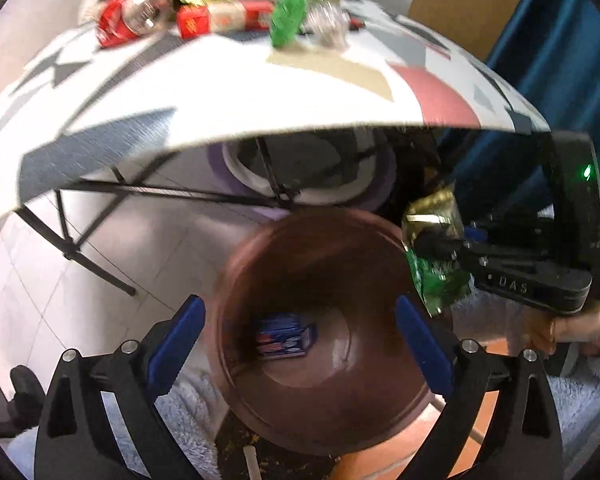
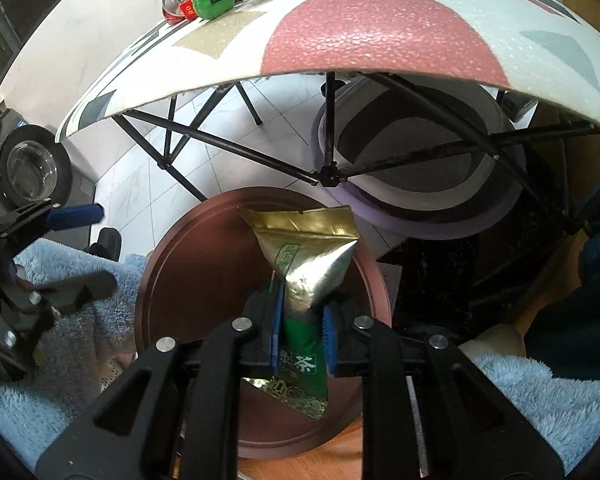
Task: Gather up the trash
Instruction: 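Lower both held items into the brown bin and open both tools, then grasp the clear plastic bag with the right tool while the left tool grasps the green frog toy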
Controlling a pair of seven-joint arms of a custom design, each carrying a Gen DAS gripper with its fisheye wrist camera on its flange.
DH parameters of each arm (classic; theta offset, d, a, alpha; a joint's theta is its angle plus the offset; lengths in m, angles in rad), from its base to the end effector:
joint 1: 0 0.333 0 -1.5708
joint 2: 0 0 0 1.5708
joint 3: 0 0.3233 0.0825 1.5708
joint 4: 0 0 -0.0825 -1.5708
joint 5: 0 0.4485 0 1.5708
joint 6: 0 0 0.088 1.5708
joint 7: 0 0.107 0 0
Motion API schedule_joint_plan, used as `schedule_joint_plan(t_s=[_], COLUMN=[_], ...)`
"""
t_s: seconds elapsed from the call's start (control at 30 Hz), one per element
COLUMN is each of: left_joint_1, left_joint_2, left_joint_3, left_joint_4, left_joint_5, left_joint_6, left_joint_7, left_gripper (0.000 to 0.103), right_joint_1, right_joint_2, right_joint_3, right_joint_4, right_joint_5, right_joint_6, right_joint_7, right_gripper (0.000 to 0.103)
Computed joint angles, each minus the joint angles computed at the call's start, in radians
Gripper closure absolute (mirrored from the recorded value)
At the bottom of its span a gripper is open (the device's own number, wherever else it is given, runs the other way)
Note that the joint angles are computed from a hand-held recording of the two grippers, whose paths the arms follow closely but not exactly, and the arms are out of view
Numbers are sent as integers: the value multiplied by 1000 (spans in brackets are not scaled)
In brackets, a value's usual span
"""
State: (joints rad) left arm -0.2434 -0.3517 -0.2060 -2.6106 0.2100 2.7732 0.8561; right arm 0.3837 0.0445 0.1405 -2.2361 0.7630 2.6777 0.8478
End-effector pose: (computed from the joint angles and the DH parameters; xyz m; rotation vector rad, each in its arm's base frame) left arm 0.4420 -0.2209 0.3891 -2.0452 1.8830 -0.6379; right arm 0.5369 0.2856 0.3516 -2.2616 1.1623 0.0154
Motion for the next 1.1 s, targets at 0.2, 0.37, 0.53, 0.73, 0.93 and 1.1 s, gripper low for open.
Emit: schedule_joint_plan(t_s=[0.2,0.37,0.53,0.73,0.93,1.1], left_joint_1=[108,126,123,108,102,108], left_joint_2=[-106,-146,-150,-130,-125,-136], left_joint_3=[-95,-108,-100,-86,-82,-84], left_joint_4=[-43,-57,-55,-43,-40,-46], left_joint_5=[165,235,269,279,288,293], left_joint_6=[3,-14,-31,-49,-56,-57], left_joint_7=[-215,-307,-342,-341,-343,-362], left_gripper=[8,7,7,7,7,7], right_joint_1=[0,4,8,9,16,15], right_joint_2=[19,46,56,45,43,35], right_joint_3=[-1,3,7,12,9,12], right_joint_4=[13,31,35,23,17,12], right_joint_5=[-44,-120,-177,-187,-222,-221], right_joint_6=[-16,-35,-46,-40,-19,-5], right_joint_7=[32,84,114,106,127,125], right_gripper=[84,83,80,20,6,6])
